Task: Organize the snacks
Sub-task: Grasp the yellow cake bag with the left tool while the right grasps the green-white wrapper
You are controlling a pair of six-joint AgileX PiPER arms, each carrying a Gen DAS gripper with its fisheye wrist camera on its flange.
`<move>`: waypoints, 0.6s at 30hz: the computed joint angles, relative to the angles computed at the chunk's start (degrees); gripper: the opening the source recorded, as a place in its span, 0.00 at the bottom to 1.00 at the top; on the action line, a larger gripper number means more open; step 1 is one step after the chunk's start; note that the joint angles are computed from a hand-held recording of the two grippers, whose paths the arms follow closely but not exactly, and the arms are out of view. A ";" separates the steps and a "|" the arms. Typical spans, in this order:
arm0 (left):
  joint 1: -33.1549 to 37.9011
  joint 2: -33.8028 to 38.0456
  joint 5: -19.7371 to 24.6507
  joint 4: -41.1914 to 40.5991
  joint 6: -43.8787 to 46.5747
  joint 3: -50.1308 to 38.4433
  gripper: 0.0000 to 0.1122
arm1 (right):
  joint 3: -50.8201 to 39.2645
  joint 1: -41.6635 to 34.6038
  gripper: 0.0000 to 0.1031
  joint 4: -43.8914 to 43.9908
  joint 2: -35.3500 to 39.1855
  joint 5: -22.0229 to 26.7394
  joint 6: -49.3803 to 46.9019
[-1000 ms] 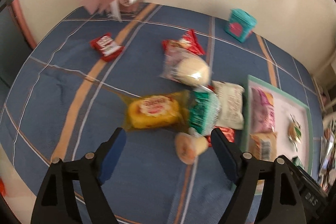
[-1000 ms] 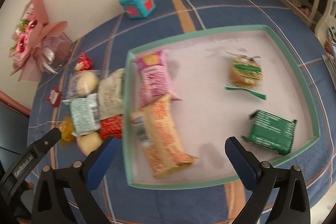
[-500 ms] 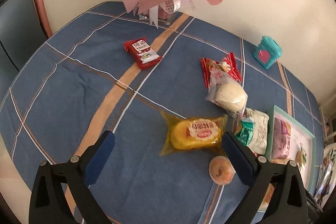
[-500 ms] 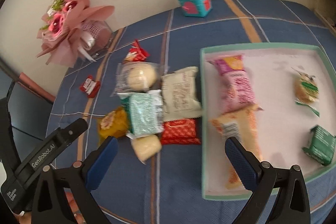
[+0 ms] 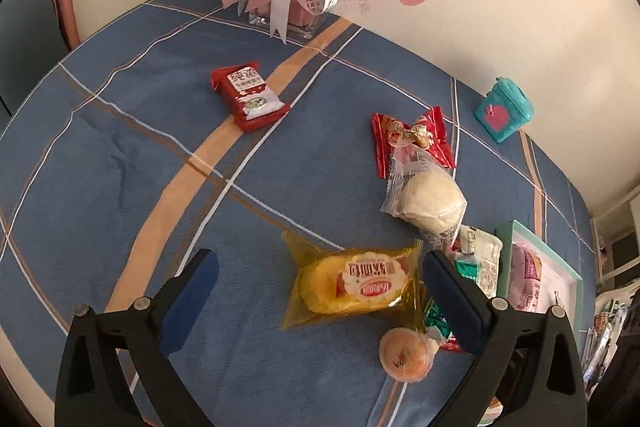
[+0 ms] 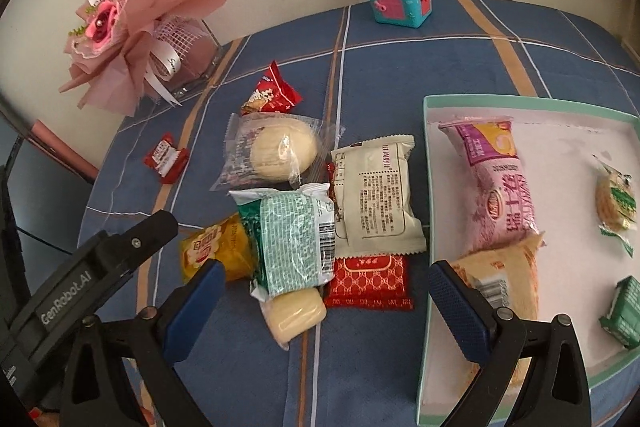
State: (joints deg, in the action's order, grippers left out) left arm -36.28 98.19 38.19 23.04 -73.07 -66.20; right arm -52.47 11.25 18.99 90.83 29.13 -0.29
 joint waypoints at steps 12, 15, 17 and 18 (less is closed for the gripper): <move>3.58 2.73 -5.33 -9.46 8.60 -1.16 0.90 | -4.56 1.81 0.75 0.89 6.49 -0.39 -0.45; 4.44 4.76 -6.33 -15.67 13.83 -2.38 0.90 | -5.31 1.93 0.73 1.68 7.87 -0.14 -1.14; 4.67 6.11 -6.08 -18.49 16.34 -3.41 0.90 | -5.55 1.92 0.71 2.31 8.63 -0.11 -1.59; 4.87 6.77 -6.12 -20.18 17.75 -3.81 0.89 | -5.49 1.89 0.69 2.72 8.78 -0.20 -1.88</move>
State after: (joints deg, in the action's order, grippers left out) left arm -31.41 104.96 32.07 2.86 -55.33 -70.01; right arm -57.96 13.14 21.71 99.61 28.93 -2.17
